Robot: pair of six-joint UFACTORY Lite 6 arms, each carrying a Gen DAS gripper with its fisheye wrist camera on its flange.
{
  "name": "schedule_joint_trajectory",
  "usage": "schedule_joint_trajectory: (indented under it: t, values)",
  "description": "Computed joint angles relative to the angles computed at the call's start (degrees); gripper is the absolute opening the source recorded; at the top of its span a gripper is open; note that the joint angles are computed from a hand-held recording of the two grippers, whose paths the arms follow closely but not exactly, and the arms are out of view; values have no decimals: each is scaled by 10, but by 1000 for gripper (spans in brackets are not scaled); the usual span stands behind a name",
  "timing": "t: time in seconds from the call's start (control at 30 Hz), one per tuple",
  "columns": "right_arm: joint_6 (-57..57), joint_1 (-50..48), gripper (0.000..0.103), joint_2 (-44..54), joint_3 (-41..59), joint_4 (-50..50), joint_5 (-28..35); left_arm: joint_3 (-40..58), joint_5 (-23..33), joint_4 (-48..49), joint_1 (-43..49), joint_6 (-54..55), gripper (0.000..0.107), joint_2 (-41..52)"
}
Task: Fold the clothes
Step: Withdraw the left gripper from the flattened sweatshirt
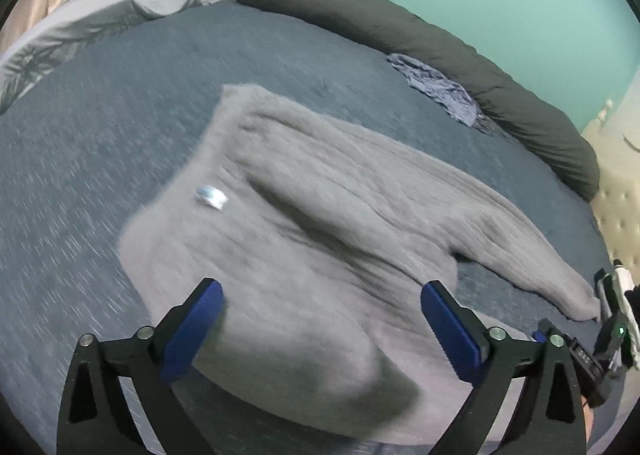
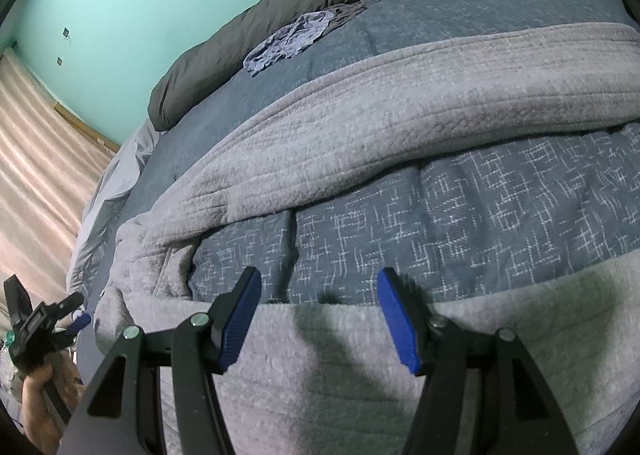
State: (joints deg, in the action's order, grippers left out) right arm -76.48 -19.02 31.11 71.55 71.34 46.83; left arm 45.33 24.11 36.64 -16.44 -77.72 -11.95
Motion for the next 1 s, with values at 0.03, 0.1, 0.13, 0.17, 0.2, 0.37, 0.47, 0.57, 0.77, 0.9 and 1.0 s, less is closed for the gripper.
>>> schedule_joint_trajectory:
  t: [0.03, 0.1, 0.13, 0.17, 0.2, 0.37, 0.47, 0.57, 0.77, 0.9, 1.0]
  values:
    - [1, 1, 61, 0, 0, -2, 0, 0, 2, 26, -17, -34, 103, 8]
    - [1, 2, 61, -2, -1, -5, -2, 0, 7, 73, -48, -88, 103, 16]
    - [0, 3, 61, -3, -2, -5, -3, 3, 11, 84, -60, -101, 103, 21]
    - [-2, 5, 61, -5, -4, -4, -4, 9, 16, 89, -73, -107, 103, 29]
    - [-3, 6, 61, -6, -5, -4, -6, 13, 17, 97, -83, -112, 103, 36]
    - [-13, 12, 61, -9, -14, -2, -20, 27, 22, 141, -115, -138, 103, 67]
    - [-18, 15, 61, -13, -20, 2, -29, 22, 39, 167, -126, -158, 103, 60]
    - [-22, 19, 61, -21, -27, 4, -37, 18, 60, 173, -131, -164, 103, 49]
    - [-30, 20, 61, -50, -50, 8, -43, -8, 72, 166, -131, -166, 103, 11]
    - [-28, 14, 61, -94, -81, 8, -43, -34, 84, 169, -135, -177, 103, -13]
    - [-8, 5, 61, -127, -91, -10, -30, -64, 78, 158, -132, -181, 103, -40]
